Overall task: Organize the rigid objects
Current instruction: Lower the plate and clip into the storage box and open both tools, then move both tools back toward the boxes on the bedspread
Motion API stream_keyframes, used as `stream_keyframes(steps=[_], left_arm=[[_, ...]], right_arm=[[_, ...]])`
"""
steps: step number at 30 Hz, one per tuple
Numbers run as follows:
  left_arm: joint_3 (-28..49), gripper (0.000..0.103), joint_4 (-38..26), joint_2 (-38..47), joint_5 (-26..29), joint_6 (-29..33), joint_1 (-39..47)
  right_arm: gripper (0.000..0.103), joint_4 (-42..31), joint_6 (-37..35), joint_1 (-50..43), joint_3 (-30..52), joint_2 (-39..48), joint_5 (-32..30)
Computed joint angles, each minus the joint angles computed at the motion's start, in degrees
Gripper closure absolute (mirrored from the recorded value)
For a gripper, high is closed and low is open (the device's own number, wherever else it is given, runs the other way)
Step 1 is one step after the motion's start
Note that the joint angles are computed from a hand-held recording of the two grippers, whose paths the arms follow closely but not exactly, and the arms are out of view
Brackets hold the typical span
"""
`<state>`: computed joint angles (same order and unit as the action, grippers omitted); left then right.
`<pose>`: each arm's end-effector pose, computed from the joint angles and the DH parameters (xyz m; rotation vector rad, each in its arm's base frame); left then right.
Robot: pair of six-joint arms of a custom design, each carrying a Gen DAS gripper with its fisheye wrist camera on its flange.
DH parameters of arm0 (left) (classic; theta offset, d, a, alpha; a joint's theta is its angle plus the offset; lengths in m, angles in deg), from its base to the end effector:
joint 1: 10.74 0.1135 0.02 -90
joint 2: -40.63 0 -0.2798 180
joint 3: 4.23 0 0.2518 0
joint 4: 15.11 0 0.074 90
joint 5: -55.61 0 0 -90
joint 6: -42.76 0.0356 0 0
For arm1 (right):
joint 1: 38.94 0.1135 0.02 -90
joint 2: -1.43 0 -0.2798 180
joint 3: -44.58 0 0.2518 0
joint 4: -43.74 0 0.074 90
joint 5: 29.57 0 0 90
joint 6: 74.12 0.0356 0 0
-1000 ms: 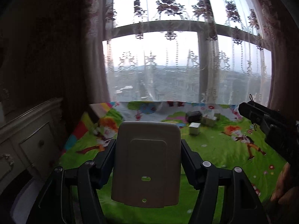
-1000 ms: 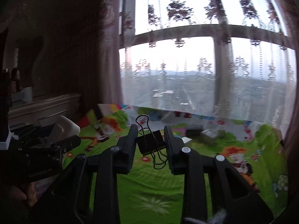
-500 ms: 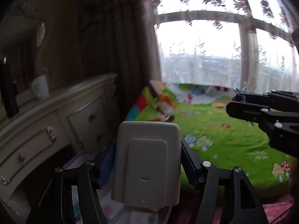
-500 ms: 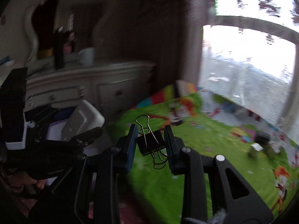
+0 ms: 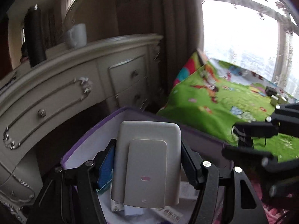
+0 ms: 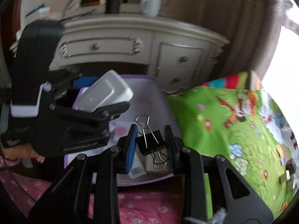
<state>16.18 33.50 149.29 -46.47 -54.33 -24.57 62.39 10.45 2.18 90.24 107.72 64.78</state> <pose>0.1970 -0.0408 0.0575 0.0205 2.2447 0.0419 0.2303 0.1975 0.0894 -0.8775 2.1390 0.2320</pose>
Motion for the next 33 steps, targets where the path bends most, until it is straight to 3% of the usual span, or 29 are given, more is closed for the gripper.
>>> stream_keyframes(steps=[10,14,16,17,18,20,23,27,33], left_arm=[[4.2,0.038,-4.9,6.5,2.0,2.0,8.3],[6.8,0.036,-10.8,6.8,-3.6,0.4,8.1],[8.6,0.023,-14.7,6.9,-11.2,-1.0,5.5],[9.1,0.015,-15.4,7.2,-15.3,-1.7,3.9],[9.3,0.015,-15.7,7.3,-18.3,-2.5,2.7],[10.1,0.015,-18.4,6.3,-21.4,-4.5,0.8],[12.3,0.015,-23.7,4.1,-19.0,-5.7,-1.6],[17.9,0.015,-31.2,4.1,-15.5,-6.0,-10.8],[35.9,0.014,-42.7,11.4,-1.4,-4.6,-25.1]], right_arm=[[0.070,-4.5,1.0,0.9,9.0,9.7,-6.1],[0.068,-3.2,2.2,0.4,9.6,11.4,-11.6],[0.049,-3.5,3.3,0.2,9.7,11.7,-12.7],[0.034,-2.4,4.2,-0.3,9.0,11.7,-12.8],[0.029,-0.5,4.9,-1.0,7.7,11.3,-13.2],[0.028,2.4,6.4,-3.1,4.7,9.6,-14.3],[0.027,6.5,7.7,-8.2,-0.8,6.3,-14.2],[0.021,9.7,9.1,-18.4,-7.3,3.6,-12.8],[0.021,13.5,6.5,-43.7,-14.3,3.5,-15.1]])
